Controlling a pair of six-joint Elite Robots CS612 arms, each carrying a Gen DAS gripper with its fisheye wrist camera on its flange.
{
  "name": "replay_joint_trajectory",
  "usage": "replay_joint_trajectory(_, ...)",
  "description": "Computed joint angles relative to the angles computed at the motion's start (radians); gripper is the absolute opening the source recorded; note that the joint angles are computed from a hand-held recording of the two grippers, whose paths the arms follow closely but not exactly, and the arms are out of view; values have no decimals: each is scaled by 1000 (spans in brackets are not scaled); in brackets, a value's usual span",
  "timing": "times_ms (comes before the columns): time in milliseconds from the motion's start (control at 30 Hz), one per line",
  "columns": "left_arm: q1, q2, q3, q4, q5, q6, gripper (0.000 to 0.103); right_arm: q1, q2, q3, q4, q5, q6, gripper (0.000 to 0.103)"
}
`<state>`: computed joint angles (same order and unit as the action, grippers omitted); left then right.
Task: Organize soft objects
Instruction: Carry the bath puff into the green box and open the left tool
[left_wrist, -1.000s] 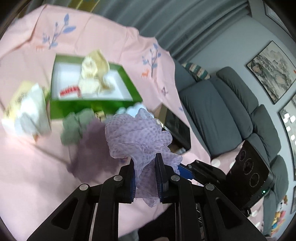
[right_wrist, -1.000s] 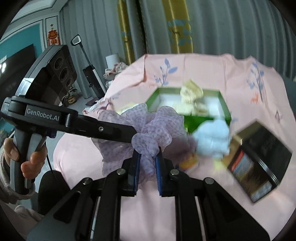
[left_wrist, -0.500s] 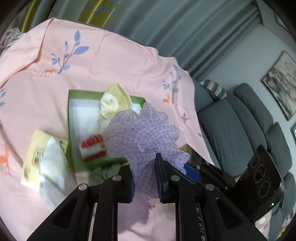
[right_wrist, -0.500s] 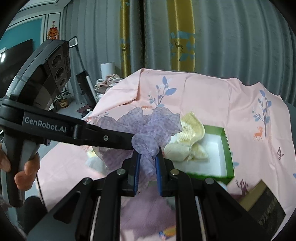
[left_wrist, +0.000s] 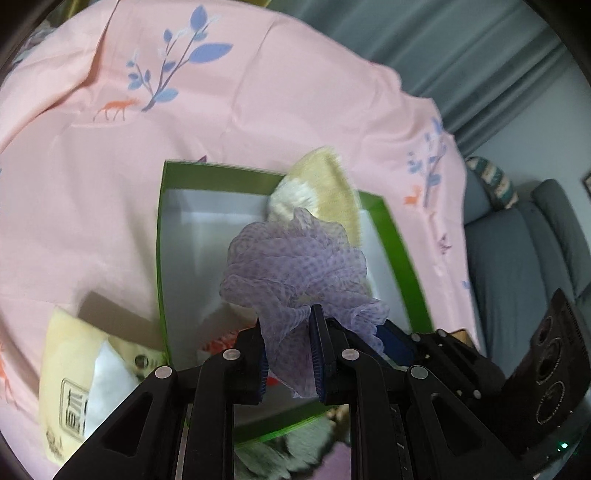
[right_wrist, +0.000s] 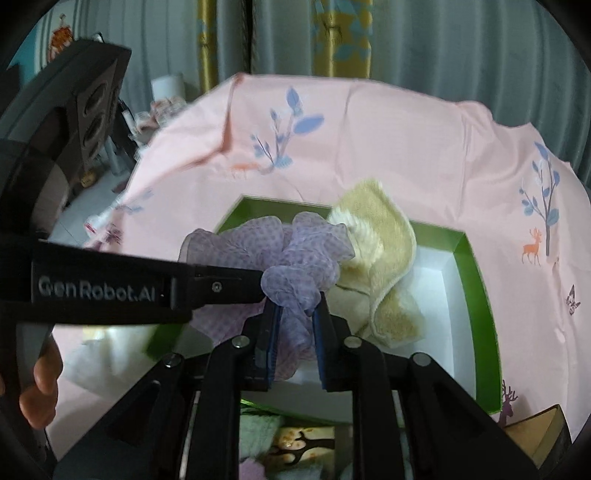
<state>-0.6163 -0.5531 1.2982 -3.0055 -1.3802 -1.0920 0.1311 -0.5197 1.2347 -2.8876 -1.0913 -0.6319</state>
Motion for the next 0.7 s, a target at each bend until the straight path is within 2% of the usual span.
replay_joint_trajectory(133,1,11,-27,82,1,6,17,1,14,-18,22,-42,21,33)
replay_joint_trajectory(167,2,11,-29,92,-2,4,20,-1,17,-24,26,-44,28,41)
replay_joint_trajectory(233,4,10,-30,106,-5,-7,39,-6,17,-21,19,-44,42,50)
replay_joint_trajectory(267,4,7,-26,104,-2,-12,58,-9,15,-17,11,-41,47,53)
replay_joint_trajectory(300,2,4,-23,107,12,-17,70,-13,12,-10,-1,-39,52,54)
replay_joint_trajectory(367,1,1,-12,76,10,-17,76,-18,6,-3,-5,-31,58,57)
replay_joint_trajectory(533,-11,-20,9,61,28,-12,78,-35,-20,44,-52,-11,81,63)
replay_joint_trajectory(633,-21,-35,26,46,35,-4,80,-47,-42,85,-90,5,95,73)
replay_joint_trajectory(700,-31,-47,41,40,45,0,89,-55,-60,121,-122,11,105,83)
